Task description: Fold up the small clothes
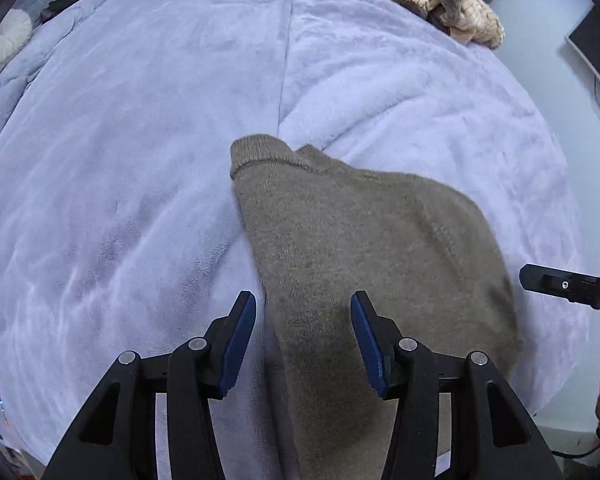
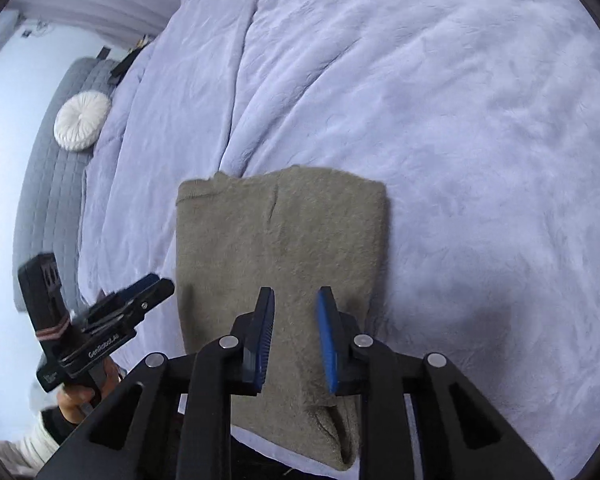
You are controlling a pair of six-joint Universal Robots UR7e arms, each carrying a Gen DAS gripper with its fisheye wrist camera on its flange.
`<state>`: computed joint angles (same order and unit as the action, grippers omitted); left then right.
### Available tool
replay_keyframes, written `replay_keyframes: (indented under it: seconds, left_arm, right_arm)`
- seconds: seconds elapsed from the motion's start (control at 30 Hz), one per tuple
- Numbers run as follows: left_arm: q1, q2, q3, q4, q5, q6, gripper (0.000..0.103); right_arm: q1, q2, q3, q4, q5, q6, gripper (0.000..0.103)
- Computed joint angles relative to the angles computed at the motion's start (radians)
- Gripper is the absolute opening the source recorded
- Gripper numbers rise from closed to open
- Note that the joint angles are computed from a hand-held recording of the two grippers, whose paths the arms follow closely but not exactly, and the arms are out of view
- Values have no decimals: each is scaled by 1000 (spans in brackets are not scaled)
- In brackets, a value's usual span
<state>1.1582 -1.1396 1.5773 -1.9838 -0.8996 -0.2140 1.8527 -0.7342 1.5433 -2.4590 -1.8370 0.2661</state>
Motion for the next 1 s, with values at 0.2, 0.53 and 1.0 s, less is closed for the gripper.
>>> replay_keyframes:
  seconds: [0.2,0.53,1.0]
  left_arm:
    - [62,44,-40,46,-34,-52,52]
    - [59,54,-37,36,-19,-28,54]
    - [13,26,-26,138,31,-88,54]
  right_arm:
    - [19,97,-62,127,-177,0,19]
    - [-31,-11,76,107,-133,74,54]
    - [-19,-57,137,111,-69,47,47]
